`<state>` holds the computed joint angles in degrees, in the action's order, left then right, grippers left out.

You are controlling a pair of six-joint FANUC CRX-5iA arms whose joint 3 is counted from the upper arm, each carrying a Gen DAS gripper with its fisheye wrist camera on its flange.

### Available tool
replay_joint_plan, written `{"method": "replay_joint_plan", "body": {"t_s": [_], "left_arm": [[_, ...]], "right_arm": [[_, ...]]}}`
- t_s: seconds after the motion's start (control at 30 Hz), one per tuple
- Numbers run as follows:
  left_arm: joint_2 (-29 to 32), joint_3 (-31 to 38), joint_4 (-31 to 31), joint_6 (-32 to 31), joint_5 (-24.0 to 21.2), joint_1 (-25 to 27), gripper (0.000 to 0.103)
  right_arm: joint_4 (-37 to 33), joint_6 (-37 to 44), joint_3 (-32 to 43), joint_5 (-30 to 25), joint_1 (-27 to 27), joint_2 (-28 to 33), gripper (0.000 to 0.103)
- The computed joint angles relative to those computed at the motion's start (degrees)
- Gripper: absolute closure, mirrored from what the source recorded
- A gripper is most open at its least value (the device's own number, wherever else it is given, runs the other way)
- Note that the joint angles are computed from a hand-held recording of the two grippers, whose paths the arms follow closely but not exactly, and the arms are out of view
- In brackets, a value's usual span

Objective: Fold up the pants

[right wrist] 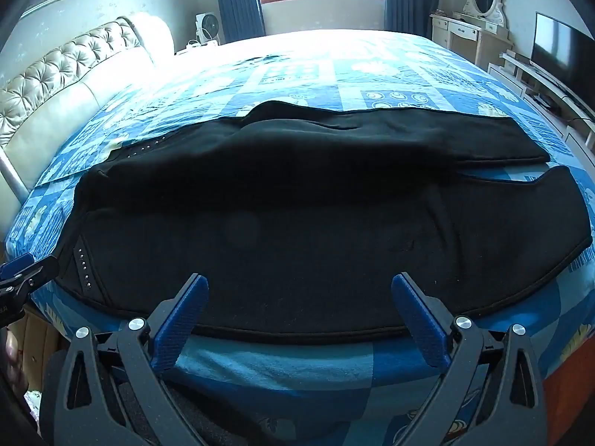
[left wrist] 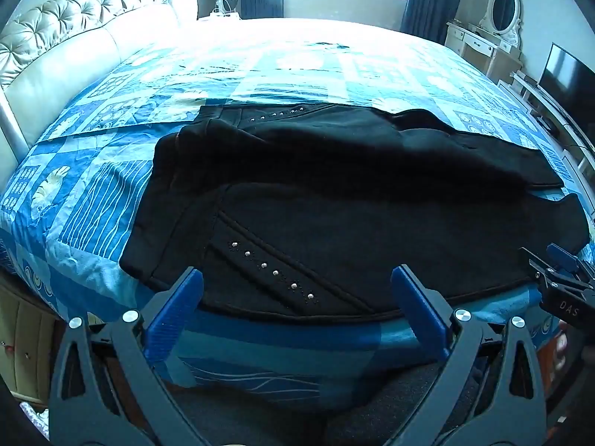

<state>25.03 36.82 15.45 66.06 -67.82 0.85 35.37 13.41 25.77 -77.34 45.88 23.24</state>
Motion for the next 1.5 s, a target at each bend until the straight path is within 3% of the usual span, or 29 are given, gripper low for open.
{"method": "replay_joint_plan", "body": {"t_s": [1.5], "left_arm": [[-0.2,-0.3,-0.7,0.6,0.3,0.1,0.002]], "right_arm": [[-0.5,0.3,0.5,0.1,0.2,0.3,0.005]]}}
